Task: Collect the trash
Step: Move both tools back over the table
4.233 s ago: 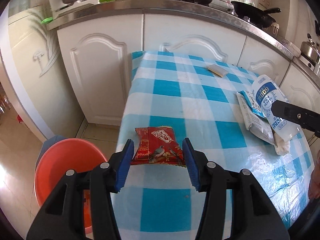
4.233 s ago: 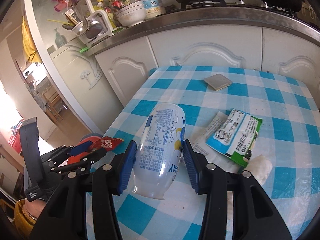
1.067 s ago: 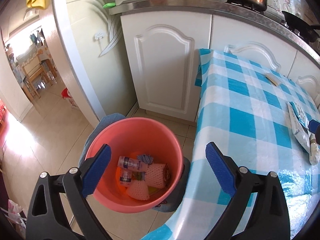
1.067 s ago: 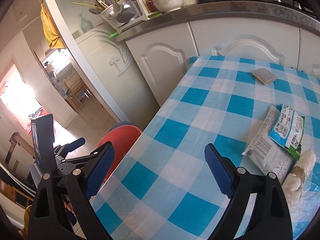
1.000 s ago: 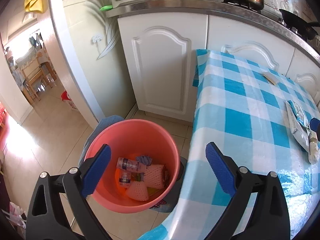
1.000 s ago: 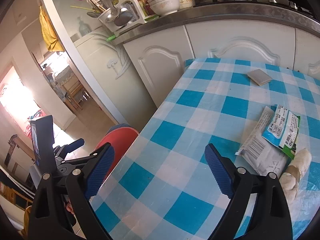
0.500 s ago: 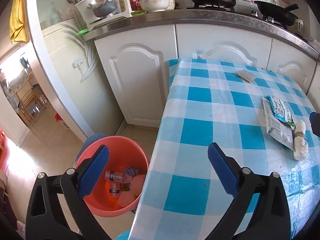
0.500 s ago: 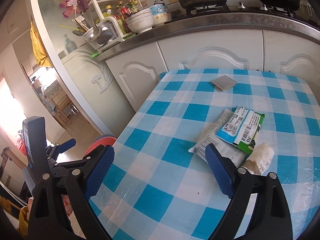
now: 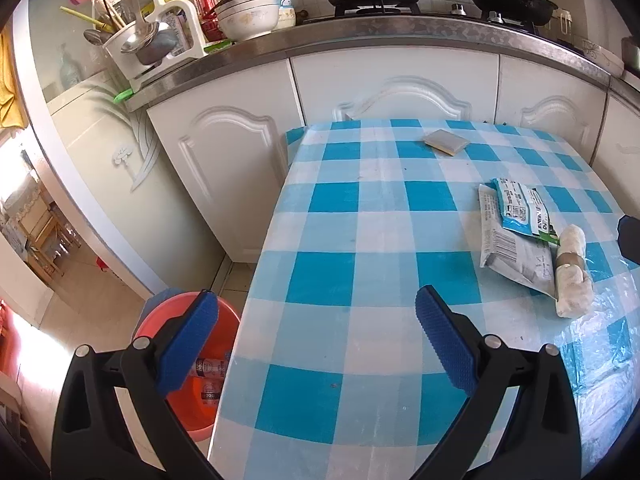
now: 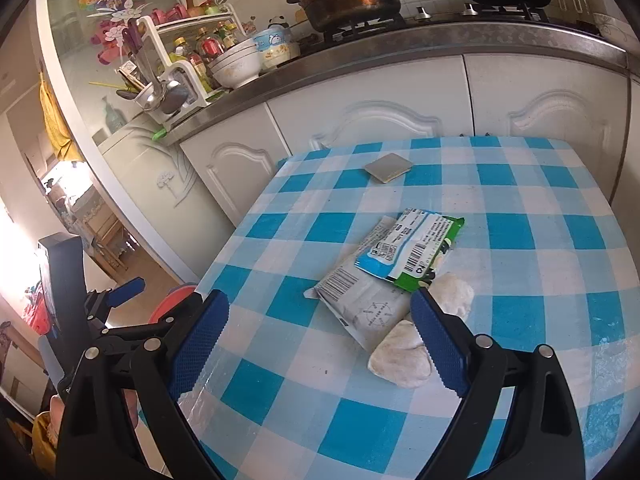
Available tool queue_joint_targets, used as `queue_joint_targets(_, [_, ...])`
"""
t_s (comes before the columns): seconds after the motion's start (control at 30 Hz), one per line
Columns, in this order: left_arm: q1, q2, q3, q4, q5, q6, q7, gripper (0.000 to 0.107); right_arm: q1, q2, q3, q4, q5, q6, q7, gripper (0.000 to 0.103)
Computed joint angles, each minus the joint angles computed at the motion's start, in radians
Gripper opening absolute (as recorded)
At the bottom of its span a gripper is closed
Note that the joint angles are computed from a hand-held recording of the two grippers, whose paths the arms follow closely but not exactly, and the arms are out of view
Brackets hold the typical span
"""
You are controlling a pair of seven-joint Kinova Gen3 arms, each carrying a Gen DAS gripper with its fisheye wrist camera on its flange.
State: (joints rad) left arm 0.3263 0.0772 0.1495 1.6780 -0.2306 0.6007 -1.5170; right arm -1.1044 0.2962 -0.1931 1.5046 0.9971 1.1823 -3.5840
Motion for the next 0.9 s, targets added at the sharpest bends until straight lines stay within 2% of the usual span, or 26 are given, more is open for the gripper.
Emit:
queue_joint_targets(0.27, [0.057,0.033,0.005,-0.026,-0.058,0.017,0.045,0.099,0.018,-0.051,-0.022,0.099,-0.001,0.004,-0.099,0.091])
queue_joint_targets(0.4, [0.062,0.053,0.011,-0.046,-0.030,0.025,0.014,0.099,0.036,-0.075,-0.041,0.154,-0.006,-0.003,-0.154,0.091])
queue_joint_targets(0.53, [0.048,0.081,0.022,-0.089,0.051,0.040,-0.068,0.099,0.056,-0.100,-0.058,0.208,-0.004,-0.012,-0.218,0.091])
queue_joint_targets(0.67, [0.027,0.138,0.030,-0.178,0.208,0.074,-0.220,0.099,0.079,-0.121,-0.076,0.254,-0.001,-0.020,-0.263,0.091])
queue_joint_targets(0.8, [-0.039,0.254,0.107,-0.351,0.366,0.193,-0.362,0.099,0.101,-0.141,-0.091,0.296,0.004,-0.038,-0.305,0.091])
queue_joint_targets(0.9, [-0.001,0.362,0.111,-0.490,0.379,0.243,-0.414,0.099,0.118,-0.154,-0.099,0.324,0.009,-0.059,-0.330,0.091])
